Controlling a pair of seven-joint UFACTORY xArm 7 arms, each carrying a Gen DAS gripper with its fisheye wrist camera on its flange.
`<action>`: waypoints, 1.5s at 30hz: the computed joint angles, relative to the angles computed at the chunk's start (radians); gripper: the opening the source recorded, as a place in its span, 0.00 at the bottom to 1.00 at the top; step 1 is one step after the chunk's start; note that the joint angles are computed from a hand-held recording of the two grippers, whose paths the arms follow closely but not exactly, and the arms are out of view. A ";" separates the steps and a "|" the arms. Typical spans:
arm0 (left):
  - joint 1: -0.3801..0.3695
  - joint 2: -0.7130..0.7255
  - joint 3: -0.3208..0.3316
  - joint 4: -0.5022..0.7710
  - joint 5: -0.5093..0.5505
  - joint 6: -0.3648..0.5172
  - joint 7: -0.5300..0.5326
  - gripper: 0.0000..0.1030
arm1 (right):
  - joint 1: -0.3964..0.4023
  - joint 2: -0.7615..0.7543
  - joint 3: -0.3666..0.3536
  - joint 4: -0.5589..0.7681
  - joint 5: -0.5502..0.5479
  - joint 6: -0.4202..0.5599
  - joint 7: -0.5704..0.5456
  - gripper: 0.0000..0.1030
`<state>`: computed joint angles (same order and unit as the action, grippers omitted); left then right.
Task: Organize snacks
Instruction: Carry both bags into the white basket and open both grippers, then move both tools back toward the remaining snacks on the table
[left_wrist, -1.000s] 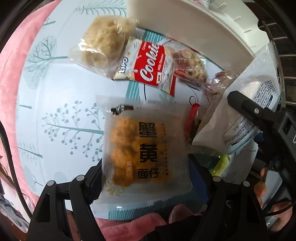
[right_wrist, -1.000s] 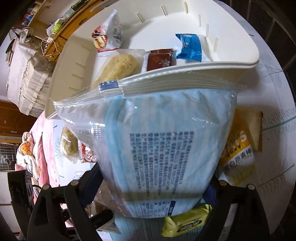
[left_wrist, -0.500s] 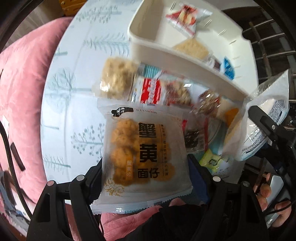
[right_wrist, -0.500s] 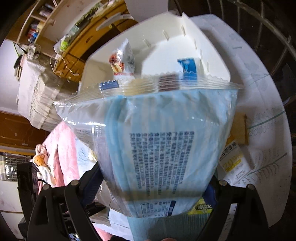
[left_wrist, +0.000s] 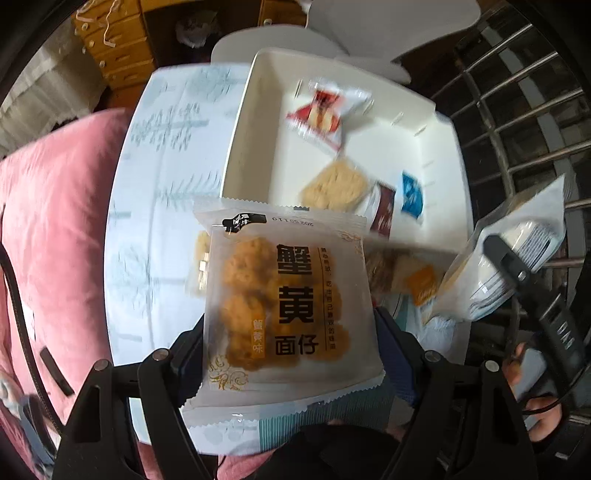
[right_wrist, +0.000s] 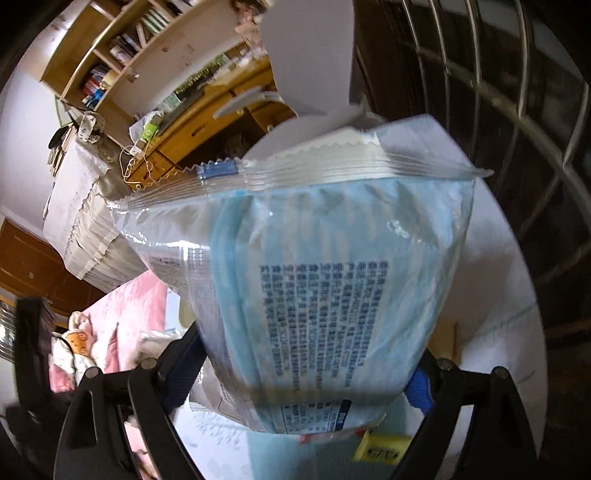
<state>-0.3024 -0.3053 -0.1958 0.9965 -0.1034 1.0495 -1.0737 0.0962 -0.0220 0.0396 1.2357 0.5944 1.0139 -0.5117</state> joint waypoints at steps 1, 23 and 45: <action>0.005 0.010 0.002 0.012 0.012 -0.005 0.004 0.77 | 0.001 0.006 0.000 0.001 0.014 -0.017 -0.013 0.88; 0.043 0.237 0.047 0.098 0.115 -0.246 0.032 0.89 | -0.011 0.196 0.065 0.064 0.030 -0.204 -0.094 0.93; 0.020 0.025 -0.029 0.053 0.206 -0.134 -0.115 0.89 | -0.021 -0.042 -0.008 -0.067 0.158 -0.135 -0.219 0.92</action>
<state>-0.2827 -0.2808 -0.2245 1.0490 0.1027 0.9157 -1.1885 0.0748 -0.0639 0.0315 1.1686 0.7519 0.8793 -0.7304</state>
